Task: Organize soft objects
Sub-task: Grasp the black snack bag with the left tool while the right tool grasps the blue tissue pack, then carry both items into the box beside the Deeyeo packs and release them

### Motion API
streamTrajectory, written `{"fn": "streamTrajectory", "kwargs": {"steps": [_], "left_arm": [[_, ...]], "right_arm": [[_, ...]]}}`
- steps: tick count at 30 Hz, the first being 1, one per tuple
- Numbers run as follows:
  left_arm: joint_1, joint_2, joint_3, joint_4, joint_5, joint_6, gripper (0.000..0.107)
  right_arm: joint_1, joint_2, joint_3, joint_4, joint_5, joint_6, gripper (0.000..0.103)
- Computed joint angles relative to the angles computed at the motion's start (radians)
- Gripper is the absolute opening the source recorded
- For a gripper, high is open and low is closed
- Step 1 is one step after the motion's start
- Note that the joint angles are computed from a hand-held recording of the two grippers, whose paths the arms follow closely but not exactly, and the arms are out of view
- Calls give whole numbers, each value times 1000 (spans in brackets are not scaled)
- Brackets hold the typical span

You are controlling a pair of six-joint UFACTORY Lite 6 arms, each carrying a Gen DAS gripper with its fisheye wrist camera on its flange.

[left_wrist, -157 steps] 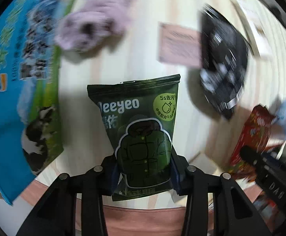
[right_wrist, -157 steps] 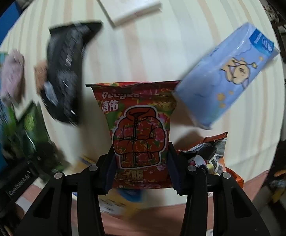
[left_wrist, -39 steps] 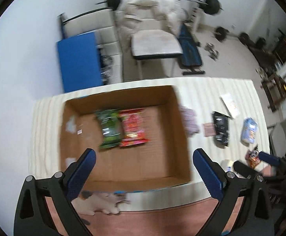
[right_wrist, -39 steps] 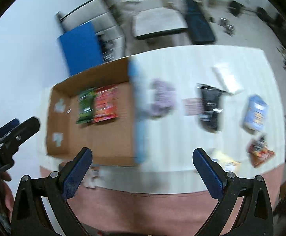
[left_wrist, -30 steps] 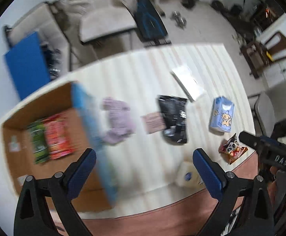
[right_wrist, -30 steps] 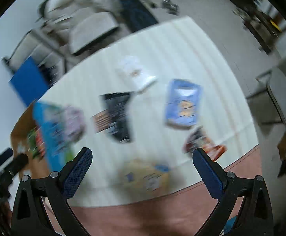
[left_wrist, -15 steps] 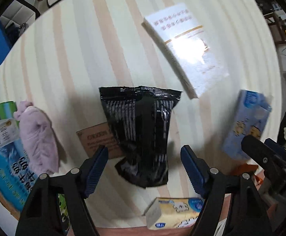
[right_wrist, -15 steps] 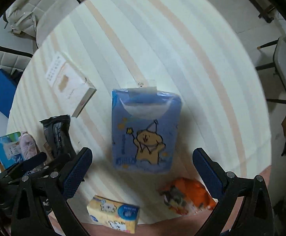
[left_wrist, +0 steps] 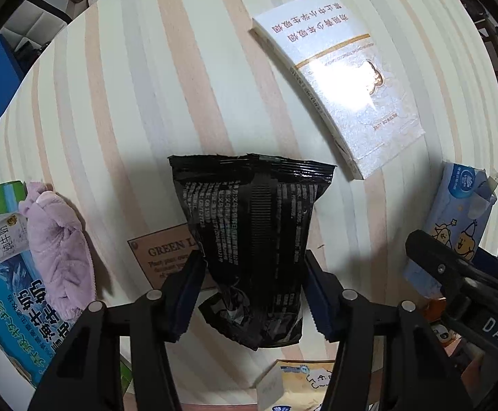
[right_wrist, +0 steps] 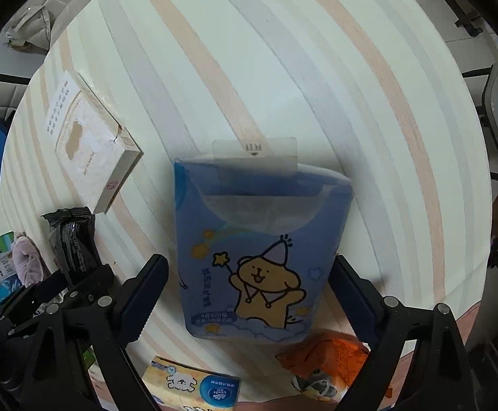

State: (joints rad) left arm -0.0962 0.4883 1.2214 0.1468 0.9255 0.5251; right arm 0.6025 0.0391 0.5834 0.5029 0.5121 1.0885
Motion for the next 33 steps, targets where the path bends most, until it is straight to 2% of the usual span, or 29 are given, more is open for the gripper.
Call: {"fn": "streamTrajectory", "kwargs": {"steps": [1, 4, 8, 12, 16, 21, 24, 27, 32, 33], "left_arm": [[-11, -12, -6, -2, 3, -7, 50], [-19, -73, -91, 5, -33, -16, 46], [-18, -144, -174, 16, -72, -16, 44], [21, -217, -212, -23, -37, 49, 42], [71, -305, -229, -64, 26, 150, 42], [205, -413, -182, -158, 175, 317, 42], [334, -436, -75, -207, 304, 442, 42], [481, -391, 103, -252, 435, 569, 42], [734, -124, 626, -329, 684, 740, 42], [753, -61, 731, -343, 714, 736, 42]], "right_arm": [[-1, 12, 12, -2, 6, -1, 96], [-8, 88, 97, -56, 55, 41, 87], [14, 115, 154, -187, 117, 169, 56], [26, 75, 150, -205, 122, 200, 42], [71, 33, 184, -251, 167, 273, 40], [148, -52, 258, -342, 253, 402, 39], [229, -56, 395, -426, 338, 509, 39], [306, -13, 558, -490, 427, 577, 39], [429, 203, 1014, -573, 611, 636, 39], [449, 264, 1119, -594, 612, 618, 39]]}}
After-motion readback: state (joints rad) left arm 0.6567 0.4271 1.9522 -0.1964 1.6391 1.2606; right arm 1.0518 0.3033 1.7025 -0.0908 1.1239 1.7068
